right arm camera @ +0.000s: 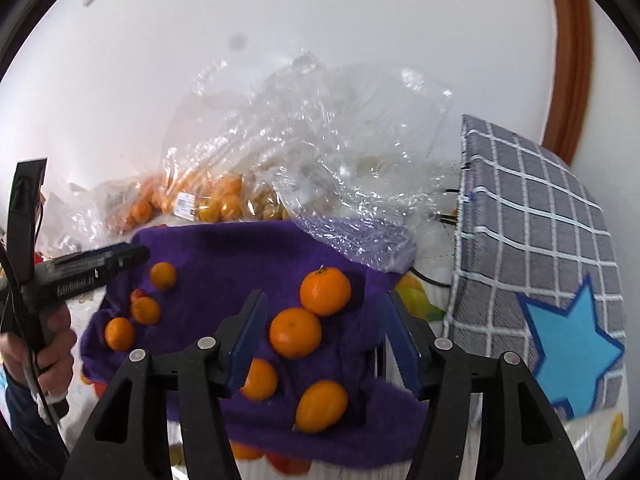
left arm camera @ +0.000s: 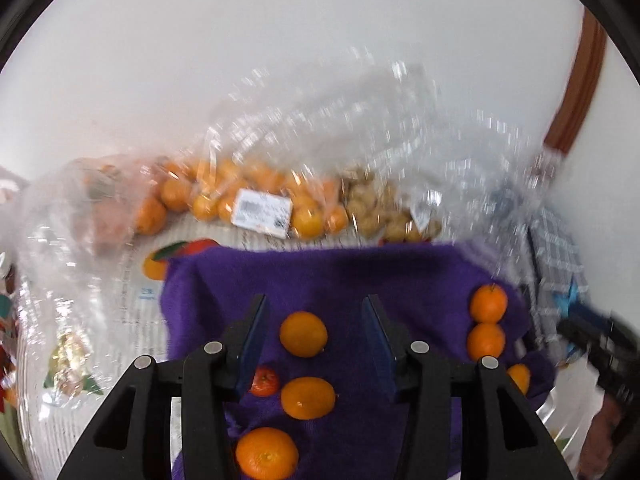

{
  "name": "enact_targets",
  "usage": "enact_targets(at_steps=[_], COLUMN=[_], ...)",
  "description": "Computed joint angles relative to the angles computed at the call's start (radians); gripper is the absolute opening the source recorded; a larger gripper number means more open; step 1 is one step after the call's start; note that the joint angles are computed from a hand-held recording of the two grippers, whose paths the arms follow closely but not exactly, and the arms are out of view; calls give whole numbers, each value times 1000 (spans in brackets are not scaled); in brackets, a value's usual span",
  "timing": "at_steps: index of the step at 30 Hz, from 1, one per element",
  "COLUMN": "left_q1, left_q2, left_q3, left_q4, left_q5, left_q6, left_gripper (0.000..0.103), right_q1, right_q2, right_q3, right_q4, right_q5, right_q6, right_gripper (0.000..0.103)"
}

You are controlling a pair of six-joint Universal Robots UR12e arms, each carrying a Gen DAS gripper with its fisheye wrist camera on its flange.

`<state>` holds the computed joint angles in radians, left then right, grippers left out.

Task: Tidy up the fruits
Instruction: 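Withdraw both open tools from the towel toward the greenish fruits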

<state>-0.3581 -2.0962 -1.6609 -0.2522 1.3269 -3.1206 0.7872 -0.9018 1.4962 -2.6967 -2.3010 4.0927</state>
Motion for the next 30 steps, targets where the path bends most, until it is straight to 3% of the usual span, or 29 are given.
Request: enact_targets(at_steps=[5,11,16,23,30], left_q1=[19,31,47,67,98], left_q2=[57,116,159,199,215], left_q3=[-81,-171,-252,-371,-449], left_q4=[112,123,121,202,260], left_q5=[-20,0,-22,-10,3], left_q6=[-17,-2,-19,46,85], left_gripper=[46,46,45,45,45], right_q1=[42,83,107,125,137], right_q2=[-12,-9,0,25,67], right_q3=[5,2,8,-11,-58], right_q4=[55,125,99,101,133], right_q5=[-68,-112,-64,12,31], right_q6=[31,68,46,49,65], right_gripper=[59,59,52,49,44])
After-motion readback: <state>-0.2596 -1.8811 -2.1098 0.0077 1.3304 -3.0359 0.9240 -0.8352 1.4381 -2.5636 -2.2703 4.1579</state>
